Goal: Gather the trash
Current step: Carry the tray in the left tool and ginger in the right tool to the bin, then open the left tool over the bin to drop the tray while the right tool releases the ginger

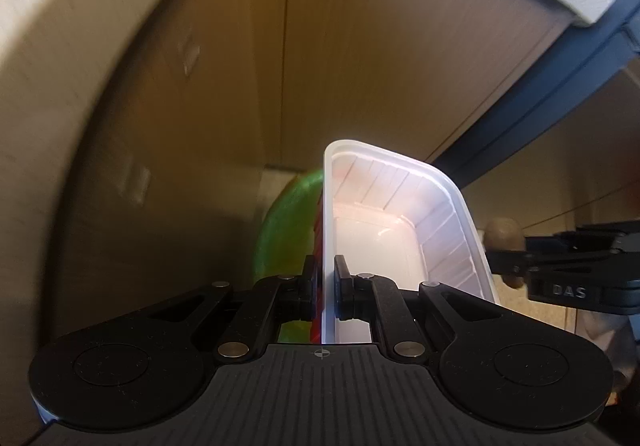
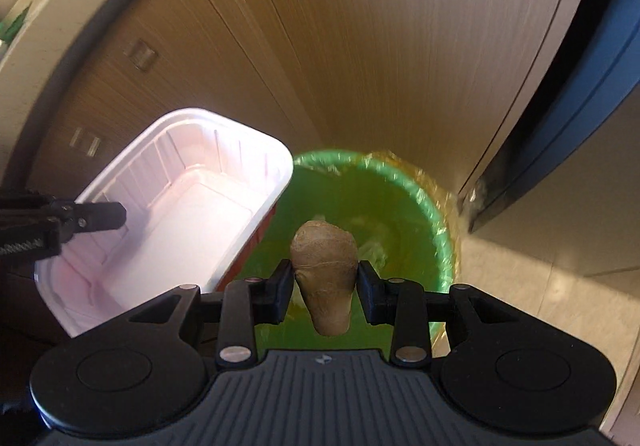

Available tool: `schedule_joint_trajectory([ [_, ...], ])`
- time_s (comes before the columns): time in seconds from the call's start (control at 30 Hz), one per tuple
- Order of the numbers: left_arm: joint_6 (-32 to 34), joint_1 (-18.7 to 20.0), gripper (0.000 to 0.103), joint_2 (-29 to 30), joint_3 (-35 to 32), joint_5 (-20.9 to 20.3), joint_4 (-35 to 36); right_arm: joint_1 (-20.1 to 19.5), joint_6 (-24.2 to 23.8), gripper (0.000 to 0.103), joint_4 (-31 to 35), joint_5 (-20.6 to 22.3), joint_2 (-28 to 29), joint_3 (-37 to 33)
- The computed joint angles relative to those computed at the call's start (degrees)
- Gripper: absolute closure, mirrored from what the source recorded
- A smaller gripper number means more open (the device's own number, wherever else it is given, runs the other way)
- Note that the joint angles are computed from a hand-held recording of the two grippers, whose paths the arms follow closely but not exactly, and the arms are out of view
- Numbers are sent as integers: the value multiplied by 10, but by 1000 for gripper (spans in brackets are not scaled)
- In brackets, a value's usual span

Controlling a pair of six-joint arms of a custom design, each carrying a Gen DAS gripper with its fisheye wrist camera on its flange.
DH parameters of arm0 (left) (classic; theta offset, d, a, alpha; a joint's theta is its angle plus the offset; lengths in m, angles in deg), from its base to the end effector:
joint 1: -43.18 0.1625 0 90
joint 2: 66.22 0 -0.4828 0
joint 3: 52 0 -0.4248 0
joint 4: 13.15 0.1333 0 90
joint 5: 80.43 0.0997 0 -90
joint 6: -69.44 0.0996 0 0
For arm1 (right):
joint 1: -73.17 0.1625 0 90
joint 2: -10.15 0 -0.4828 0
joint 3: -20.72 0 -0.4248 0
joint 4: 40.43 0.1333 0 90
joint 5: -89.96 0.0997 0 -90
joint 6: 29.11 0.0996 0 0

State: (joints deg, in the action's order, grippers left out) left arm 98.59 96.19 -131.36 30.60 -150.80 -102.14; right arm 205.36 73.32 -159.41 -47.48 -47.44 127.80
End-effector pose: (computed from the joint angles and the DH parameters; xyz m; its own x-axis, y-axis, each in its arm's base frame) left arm -0.2718 -0.6379 0.3525 -0.3231 0.9382 -0.1240 0.8337 0.3442 0.4319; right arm 0.4504 -0.4076 0.1491 -0.5437 0.8166 0.1937 0.4555 0.4809 -0.7491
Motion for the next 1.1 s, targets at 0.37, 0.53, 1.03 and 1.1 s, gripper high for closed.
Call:
schedule_joint_trajectory([
  [0.37,-120,26,92,43,96,71,-79,-81,-107,69,-183,79,28,91],
  [0.53,-125,41,86,68,114,58,-82,-123,-143,68,-220,111,59,107],
  [1.03,-154,24,84,50,13,-51,29,-76,-106,63,-153,77,22,68],
  [1.1,-138,16,84,48,-14,-77,39,-66,-109,62,-124,69,22,46],
])
